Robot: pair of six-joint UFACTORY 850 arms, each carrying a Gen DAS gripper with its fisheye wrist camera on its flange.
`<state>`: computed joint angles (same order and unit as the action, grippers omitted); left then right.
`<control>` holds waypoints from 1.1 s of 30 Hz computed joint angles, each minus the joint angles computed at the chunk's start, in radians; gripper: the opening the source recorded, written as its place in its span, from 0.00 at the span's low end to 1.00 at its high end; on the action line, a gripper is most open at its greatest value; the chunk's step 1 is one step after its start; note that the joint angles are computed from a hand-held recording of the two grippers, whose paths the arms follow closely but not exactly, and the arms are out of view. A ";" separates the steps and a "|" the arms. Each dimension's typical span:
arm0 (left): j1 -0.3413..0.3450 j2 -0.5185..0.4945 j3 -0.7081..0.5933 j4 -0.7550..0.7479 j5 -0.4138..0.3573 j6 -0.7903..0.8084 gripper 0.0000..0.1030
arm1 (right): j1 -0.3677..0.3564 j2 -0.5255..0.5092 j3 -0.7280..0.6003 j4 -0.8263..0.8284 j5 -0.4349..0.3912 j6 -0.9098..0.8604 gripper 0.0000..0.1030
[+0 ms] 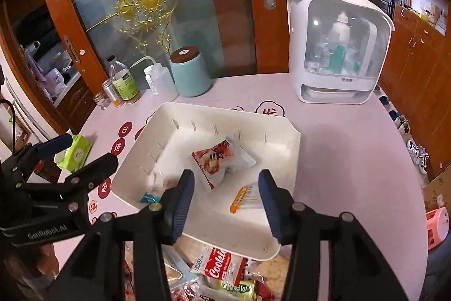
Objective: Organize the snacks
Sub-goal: 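Lower the OATS bar into the tray with the right tool while the left tool drops the red packet in, then grasp the clear bag of yellow puffs with the left tool while the right tool grasps the clear cake bag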
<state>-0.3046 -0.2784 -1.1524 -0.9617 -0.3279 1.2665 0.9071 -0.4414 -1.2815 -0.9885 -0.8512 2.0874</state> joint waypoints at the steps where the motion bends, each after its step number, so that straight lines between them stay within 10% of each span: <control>1: 0.003 0.005 0.004 -0.004 -0.002 0.004 0.96 | 0.002 0.002 0.002 0.003 0.001 -0.004 0.47; 33: 0.129 0.355 0.357 -0.040 -0.120 0.152 0.96 | 0.257 0.055 0.069 -0.027 -0.138 0.116 0.54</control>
